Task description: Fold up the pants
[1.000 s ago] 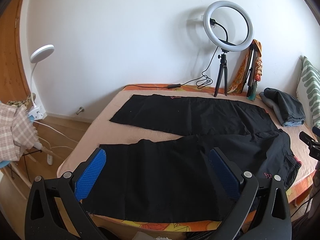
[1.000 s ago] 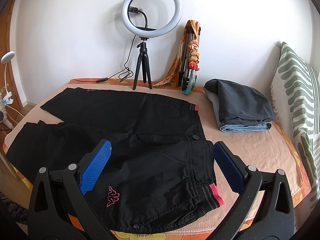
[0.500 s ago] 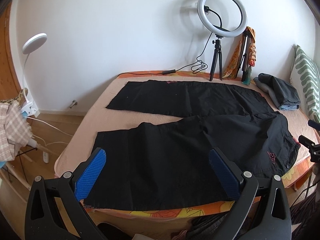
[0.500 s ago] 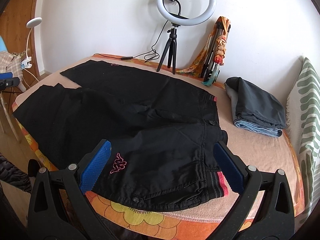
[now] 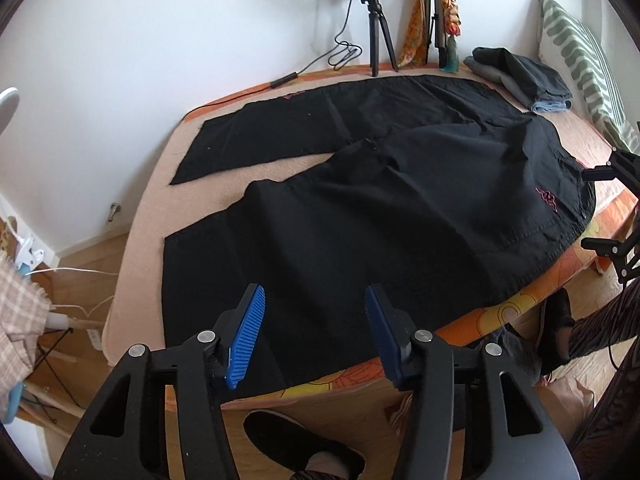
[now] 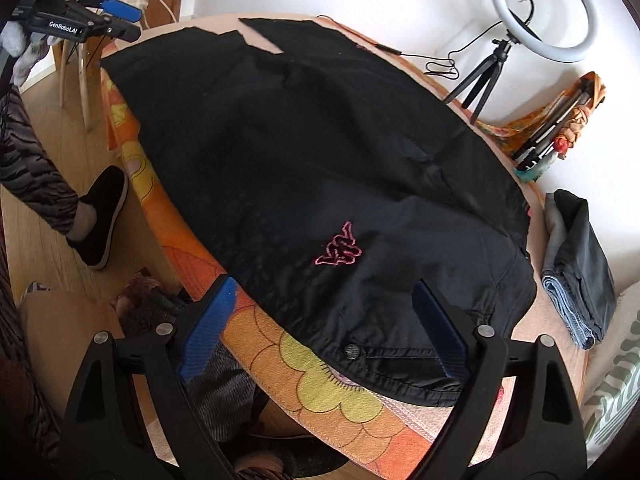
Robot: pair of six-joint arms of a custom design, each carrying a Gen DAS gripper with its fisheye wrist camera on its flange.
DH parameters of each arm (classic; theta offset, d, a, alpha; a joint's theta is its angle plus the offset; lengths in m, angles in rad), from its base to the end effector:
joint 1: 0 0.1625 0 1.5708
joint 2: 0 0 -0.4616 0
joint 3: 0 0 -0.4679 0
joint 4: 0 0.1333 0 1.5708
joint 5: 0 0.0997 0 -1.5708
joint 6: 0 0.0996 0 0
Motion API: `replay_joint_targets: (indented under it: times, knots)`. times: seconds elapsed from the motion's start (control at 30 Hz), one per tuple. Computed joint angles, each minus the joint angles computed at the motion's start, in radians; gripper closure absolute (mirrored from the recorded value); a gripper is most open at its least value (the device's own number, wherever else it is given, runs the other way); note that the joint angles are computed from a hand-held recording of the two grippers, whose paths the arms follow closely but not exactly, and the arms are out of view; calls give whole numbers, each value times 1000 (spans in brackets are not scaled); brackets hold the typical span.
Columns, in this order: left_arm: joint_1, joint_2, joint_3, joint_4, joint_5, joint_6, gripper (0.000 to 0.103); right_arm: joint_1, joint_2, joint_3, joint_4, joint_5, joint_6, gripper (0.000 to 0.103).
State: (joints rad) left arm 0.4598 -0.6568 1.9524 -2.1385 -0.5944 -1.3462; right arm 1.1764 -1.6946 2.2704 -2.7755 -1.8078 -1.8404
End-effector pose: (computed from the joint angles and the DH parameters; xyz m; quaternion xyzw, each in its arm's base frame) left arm -0.3792 -0.4286 -0.1139 0.0690 0.8392 -0.3074 0.4432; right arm -0.0803 -0.4789 0.3461 0.5974 -0.7323 0.0335 0.3253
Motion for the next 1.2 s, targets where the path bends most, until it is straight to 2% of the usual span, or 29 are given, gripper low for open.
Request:
replay_joint_targets:
  times: [0.1,0.2,0.27,0.3,0.4,0.47,0.5,0.53,0.67,0.8,0.93,1.13,1.2]
  knots:
    - [7,11,-2,-45,-21,84,61,-3,14,5,-25,-32,-38,18]
    - [16,16,1,-90,-35,132,62,5,37,-6,-40,-83,-52,24]
    - [24,15,8,-131,-43,149,62,15,45,-22,-7,-103,-34,27]
    - [27,15,10,-147,-47,155,62,22,48,-29,10,-116,-28,33]
    - [33,18,12,-174,-54,172,62,46,64,-57,77,-169,4,64]
    - [30,22,12,-188,-53,196,61,59,68,-64,93,-181,26,73]
    - [28,26,10,-194,-51,208,61,64,68,-70,113,-179,38,84]
    - [28,29,11,-214,-56,234,58,70,67,-81,140,-177,60,88]
    - [26,46,9,-305,-88,337,49,89,68,-101,154,-135,107,91]
    - [27,73,-7,-377,-124,429,49,113,71,-117,164,-110,143,92]
    - [36,109,-50,-362,-135,480,49,141,79,-145,177,-86,192,93]
    - [61,123,-96,-212,-73,363,50,170,103,-204,219,-55,261,93]
    - [69,103,-90,-147,-49,281,59,170,102,-211,228,-52,262,93]
